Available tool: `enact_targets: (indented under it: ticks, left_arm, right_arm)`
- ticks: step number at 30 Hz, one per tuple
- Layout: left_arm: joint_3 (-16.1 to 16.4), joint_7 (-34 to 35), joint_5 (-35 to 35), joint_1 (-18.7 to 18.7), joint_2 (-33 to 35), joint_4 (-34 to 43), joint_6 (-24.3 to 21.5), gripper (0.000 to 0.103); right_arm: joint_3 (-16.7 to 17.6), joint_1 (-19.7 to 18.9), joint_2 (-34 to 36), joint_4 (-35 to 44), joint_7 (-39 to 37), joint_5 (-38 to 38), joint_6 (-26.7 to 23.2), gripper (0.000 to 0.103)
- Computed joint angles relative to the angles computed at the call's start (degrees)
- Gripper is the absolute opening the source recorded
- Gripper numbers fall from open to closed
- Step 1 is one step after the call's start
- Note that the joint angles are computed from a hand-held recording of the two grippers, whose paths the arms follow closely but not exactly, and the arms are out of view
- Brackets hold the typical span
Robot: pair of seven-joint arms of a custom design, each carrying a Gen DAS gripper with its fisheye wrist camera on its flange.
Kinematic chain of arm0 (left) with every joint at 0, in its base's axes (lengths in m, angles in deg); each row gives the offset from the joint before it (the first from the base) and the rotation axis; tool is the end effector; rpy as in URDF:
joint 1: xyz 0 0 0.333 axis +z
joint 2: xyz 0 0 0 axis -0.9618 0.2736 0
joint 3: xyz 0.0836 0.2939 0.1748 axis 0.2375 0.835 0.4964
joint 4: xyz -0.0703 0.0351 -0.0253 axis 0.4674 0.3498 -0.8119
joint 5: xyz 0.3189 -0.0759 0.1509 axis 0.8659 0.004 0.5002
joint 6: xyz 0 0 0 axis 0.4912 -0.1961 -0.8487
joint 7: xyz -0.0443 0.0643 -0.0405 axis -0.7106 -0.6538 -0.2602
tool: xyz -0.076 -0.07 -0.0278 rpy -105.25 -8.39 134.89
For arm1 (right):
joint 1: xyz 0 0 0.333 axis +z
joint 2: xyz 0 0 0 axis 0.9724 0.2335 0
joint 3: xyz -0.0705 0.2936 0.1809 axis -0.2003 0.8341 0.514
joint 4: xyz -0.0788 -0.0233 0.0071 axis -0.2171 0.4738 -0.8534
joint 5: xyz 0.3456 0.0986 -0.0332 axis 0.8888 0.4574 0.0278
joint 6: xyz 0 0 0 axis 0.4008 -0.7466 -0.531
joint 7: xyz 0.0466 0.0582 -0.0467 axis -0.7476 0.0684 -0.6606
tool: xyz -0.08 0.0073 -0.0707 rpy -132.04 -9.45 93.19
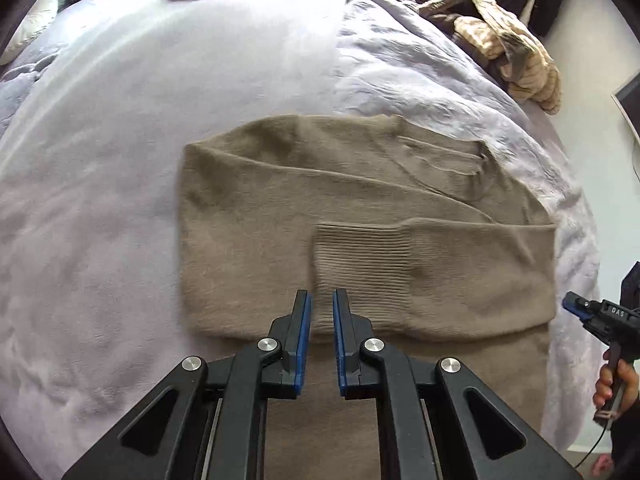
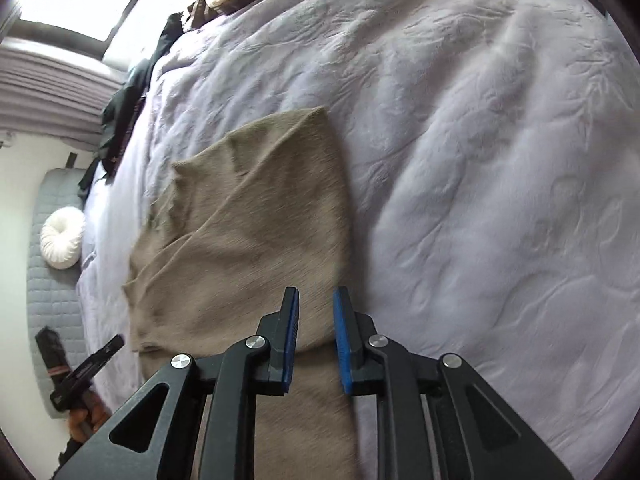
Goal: Fold small clothes
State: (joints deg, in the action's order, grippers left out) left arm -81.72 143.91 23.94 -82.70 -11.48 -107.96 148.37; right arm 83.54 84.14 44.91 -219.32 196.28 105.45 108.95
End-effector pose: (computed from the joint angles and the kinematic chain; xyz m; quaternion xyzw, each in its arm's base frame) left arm 0.7538 -0.2131 0.4862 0.4830 -0.8552 0.1866 0.0225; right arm 0.4495 0.0426 0.4959 -0.2879 0.9175 0.0050 0.2744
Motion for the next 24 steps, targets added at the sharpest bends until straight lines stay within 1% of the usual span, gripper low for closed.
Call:
enact_targets:
  ticks: [2,3,5,7,9,11,14,15,16,17,18,19,21,22,24]
  left_arm:
    - [0.3,-0.1,0.9,-1.1,-0.1,-1.2,0.5,0.013]
    - [0.9,-0.2,2.1,-2.0,0.0,-2.0,0.8,0.013]
    - [2.0,-1.0,4.2,-3.3,-0.2,-3.8,1.7,0.012]
    - [1.8,-0.8,4.8,-3.2,-1.2,-7.1,4.1,0.012]
    - [1.4,0.0,4.9,-2.9,-1.8,-8.3,5.0,0.012]
    - [1.2,0.5,5.1,-2.8,-2.0,-8.2,4.6,0.012]
    - [1.2,0.8,5.2,-2.7,-1.6,-7.1,3.7,0.012]
    - [1.2,0.7,5.2,-2.7,-1.5,-6.9,3.5,0.012]
    - [1.2,0.7,5.1,-2.6,-1.7,-7.2,3.7,0.012]
    - [1.3,0.6,5.1,-2.7,-1.6,-7.2,3.8,0.012]
    - [1.3,0.5,5.2,-2.7,-1.6,-7.2,3.8,0.012]
    - [1.3,0.3,5.2,-2.8,-1.7,-7.6,4.2,0.013]
    - [1.4,0.1,5.3,-2.9,-1.9,-8.0,4.4,0.012]
    - [1.4,0.0,5.3,-2.9,-1.9,-8.0,4.5,0.012]
    - [1.4,0.0,5.5,-3.0,-1.9,-8.1,4.6,0.012]
  right_arm:
    - [-0.1,1.0,1.8,2.1,-1.8,0.5,-1.1,0.02]
    - [0.4,1.2,4.0,4.4,-1.7,-0.2,-2.0,0.02]
    - [0.5,1.1,6.6,7.5,-2.6,-1.6,-6.3,0.02]
    - [0.8,0.9,9.2,10.0,-2.2,-3.5,-10.3,0.019]
    - [0.9,0.9,9.6,9.6,-2.7,-3.2,-10.0,0.018]
    - [0.9,0.9,8.9,8.8,-2.7,-3.1,-9.4,0.018]
    - [0.9,0.7,7.1,7.9,-1.8,-3.4,-10.7,0.019]
    - [1.0,0.6,6.1,7.3,-0.8,-3.2,-10.2,0.019]
    - [1.0,0.7,5.7,6.7,0.1,-2.3,-8.6,0.023]
    - [1.1,0.8,4.8,5.4,1.1,-1.0,-6.5,0.038]
    - [1.1,1.1,3.7,3.7,2.2,0.7,-4.1,0.05]
    - [1.5,1.4,1.9,0.4,5.1,3.3,0.4,0.068]
    - [1.0,3.1,0.7,-2.9,6.6,8.0,5.5,0.069]
    - [-0.6,5.7,0.7,-4.5,4.9,13.3,8.4,0.068]
    - [-1.4,6.7,1.3,-5.2,4.7,16.2,9.4,0.06]
